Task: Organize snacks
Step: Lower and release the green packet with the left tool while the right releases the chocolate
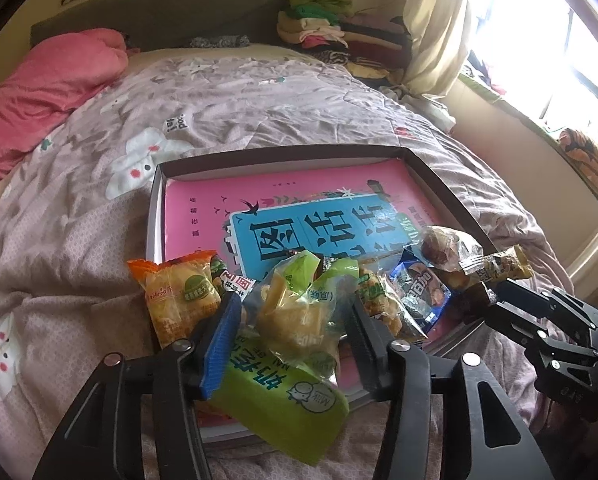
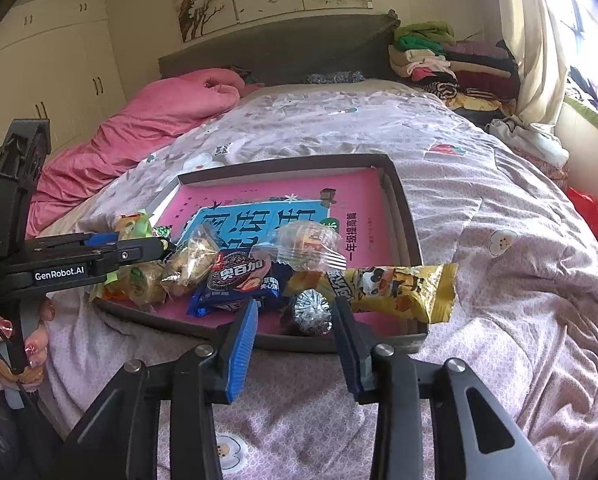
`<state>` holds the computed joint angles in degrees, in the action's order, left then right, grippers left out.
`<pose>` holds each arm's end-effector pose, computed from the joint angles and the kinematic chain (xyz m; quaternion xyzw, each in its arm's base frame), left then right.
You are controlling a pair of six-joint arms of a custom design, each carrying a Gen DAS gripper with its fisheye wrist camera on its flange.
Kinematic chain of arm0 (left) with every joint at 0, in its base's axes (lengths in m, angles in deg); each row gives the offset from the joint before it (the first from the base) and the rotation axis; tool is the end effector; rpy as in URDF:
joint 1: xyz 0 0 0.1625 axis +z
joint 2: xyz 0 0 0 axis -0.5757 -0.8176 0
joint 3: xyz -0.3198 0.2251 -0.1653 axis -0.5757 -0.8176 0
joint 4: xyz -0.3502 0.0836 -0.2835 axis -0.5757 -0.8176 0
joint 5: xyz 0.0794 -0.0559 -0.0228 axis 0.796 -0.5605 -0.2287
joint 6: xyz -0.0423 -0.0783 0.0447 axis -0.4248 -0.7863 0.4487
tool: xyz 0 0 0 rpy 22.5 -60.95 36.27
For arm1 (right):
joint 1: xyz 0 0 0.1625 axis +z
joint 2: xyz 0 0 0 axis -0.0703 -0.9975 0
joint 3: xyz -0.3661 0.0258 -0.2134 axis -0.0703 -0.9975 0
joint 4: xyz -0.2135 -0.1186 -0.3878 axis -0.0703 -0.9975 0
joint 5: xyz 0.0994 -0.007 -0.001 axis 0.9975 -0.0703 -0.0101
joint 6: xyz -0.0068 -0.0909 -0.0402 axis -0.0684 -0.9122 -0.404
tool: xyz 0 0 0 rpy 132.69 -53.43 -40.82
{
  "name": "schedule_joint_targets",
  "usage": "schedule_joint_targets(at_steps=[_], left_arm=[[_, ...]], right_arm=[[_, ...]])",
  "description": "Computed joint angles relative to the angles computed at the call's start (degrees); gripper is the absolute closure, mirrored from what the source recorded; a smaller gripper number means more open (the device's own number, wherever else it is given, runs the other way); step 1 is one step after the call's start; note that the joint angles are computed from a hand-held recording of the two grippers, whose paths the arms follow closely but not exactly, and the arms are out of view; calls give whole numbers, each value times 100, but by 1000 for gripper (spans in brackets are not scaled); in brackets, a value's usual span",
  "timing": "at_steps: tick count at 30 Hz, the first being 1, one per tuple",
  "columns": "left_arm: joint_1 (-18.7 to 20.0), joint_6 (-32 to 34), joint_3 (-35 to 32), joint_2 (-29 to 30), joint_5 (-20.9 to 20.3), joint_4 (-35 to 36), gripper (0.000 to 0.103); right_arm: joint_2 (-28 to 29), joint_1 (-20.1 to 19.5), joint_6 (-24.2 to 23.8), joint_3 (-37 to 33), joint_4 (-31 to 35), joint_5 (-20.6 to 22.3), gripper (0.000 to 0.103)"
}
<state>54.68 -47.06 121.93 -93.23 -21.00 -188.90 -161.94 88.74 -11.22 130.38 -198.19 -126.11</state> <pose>-0.3016 -0.3185 0.0675 0.2317 0.9044 -0.2693 0.2363 0.0901 -0.2425 0.2704 0.2188 -0.8741 0.3547 0.2496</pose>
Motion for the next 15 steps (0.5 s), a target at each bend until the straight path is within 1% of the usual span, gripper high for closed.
schedule_joint_targets(at_steps=[4, 6, 8, 10, 15], left_arm=[[7, -16, 14, -22, -54, -34, 46], [6, -2, 19, -36, -80, -58, 43], [-5, 31, 20, -48, -77, -65, 37], [-28, 22, 23, -66, -49, -52, 35], [-46, 29, 39, -117, -65, -91, 34]], right_arm=[[-12, 39, 31, 10, -14, -29, 61], [-51, 34, 44, 5, 29, -8, 60], [-60, 39, 36, 10, -1, -6, 57], [-95, 37, 6, 18, -26, 17, 56], [-155, 29, -18, 30, -63, 48, 56]])
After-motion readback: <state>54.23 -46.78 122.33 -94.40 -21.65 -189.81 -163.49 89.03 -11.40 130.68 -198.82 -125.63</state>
